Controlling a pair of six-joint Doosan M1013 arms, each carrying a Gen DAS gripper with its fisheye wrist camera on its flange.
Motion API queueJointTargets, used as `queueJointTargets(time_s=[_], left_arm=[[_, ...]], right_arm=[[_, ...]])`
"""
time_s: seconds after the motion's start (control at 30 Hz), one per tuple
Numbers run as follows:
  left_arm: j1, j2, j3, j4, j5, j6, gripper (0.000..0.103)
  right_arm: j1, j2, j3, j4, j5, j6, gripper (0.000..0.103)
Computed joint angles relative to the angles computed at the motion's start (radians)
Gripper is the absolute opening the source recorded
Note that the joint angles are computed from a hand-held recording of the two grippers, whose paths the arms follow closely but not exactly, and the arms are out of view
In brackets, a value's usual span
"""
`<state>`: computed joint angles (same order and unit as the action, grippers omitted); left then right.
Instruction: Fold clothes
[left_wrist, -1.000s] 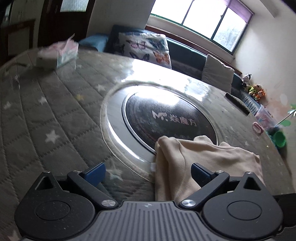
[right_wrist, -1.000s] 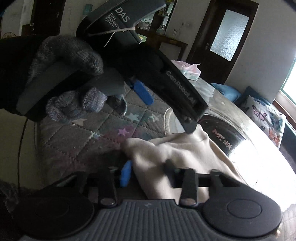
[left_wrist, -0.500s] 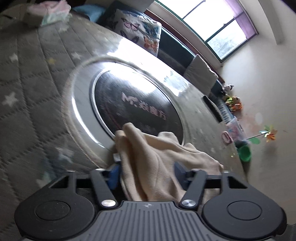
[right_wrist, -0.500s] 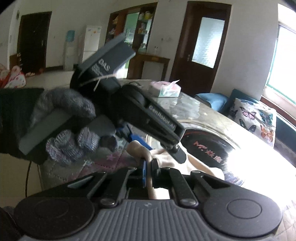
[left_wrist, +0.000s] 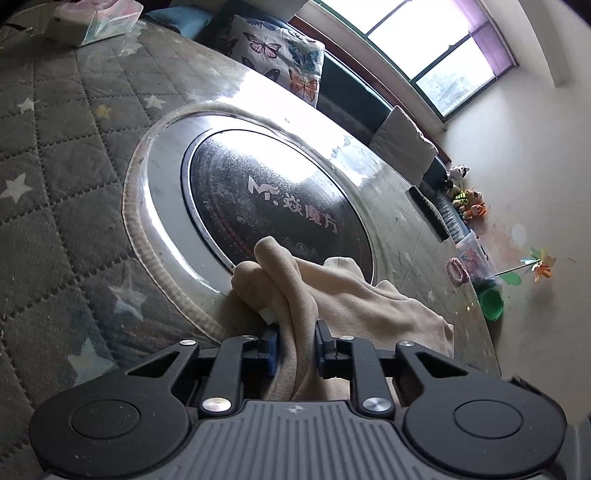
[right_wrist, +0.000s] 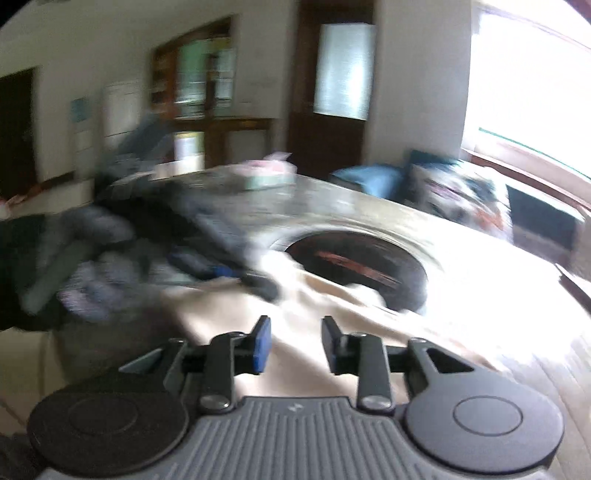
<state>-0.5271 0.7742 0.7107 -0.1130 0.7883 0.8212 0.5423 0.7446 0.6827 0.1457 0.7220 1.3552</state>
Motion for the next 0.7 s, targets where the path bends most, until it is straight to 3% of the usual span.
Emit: queueJointTargets(time_s=[0.13,0.23,0.43,0.5,0.63,0.7], left_arm=[[-0.002,0.003,-0.008,0.014,0.011,0.004,0.021],[-0.003,0.004,-0.012,0.020,0.016,0.009,0.021],[-0.007,0.011,-0.029,0.040,0.035,0.012,0.021],[-0.008,0.014,-0.037,0.046,0.044,0.013,0.021],[-0.011,0.022,-0.065,0.063,0.061,0.010,0.020],[-0.014,0.029,-0.086,0.075,0.066,0.007,0.019]], right_arm=[[-0.012,0.023,-0.038,-0.260,0.043,0.310,0.035],[-0.034,0.039,-0.059,-0.330,0.088,0.475,0.042],[-0.079,0.045,-0.045,-0.222,0.093,0.582,0.045],[-0.088,0.043,-0.034,-0.163,0.084,0.585,0.038],[-0.095,0.035,-0.009,-0.113,0.052,0.600,0.014],[-0.095,0.020,0.018,-0.107,0.018,0.601,0.010]])
